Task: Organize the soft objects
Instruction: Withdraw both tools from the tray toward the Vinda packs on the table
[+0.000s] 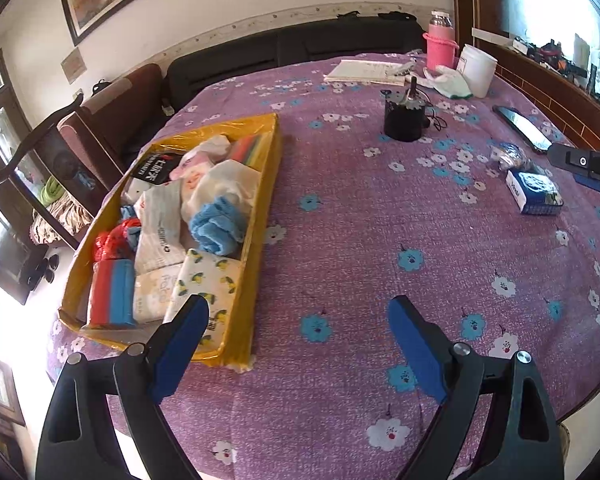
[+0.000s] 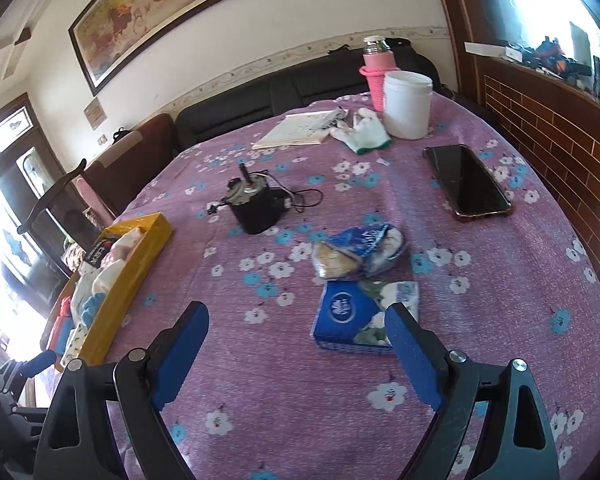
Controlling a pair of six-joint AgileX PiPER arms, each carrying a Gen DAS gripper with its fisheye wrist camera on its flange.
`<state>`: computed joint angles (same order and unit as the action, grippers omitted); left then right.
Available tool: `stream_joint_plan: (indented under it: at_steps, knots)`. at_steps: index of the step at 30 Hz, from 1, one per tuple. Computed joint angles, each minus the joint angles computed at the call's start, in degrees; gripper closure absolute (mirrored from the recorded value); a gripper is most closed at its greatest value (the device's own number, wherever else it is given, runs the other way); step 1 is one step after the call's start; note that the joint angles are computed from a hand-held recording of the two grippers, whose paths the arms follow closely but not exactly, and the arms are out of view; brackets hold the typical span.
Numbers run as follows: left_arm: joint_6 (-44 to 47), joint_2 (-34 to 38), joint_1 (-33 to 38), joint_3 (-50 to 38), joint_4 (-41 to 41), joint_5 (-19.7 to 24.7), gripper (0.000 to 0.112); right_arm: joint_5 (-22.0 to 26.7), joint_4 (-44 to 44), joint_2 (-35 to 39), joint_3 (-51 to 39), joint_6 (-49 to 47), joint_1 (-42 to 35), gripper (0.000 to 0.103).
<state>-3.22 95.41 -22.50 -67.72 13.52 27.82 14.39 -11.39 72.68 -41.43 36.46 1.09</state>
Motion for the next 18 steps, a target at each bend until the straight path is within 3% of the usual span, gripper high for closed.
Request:
stream_joint_plan:
  at_steps: [7,12,18]
  knots:
    - [1.6,2.1,-0.5,-1.5,-1.7,0.8,0.021,0.0,2.1,0.7,-0.1,-3.1,-2.9,0.011]
    - [8.1,2.9,0.8,-2.8,-8.6,1.4,0.021,1.6,-6.6,0.8,-1.1,4.7,-8.2,0.011]
    - [13.8,3.6,1.8,-3.1,-15.3,1.2,0.021,4.9,0.9,6.7,-6.9,-6.0,-16.7,0.011]
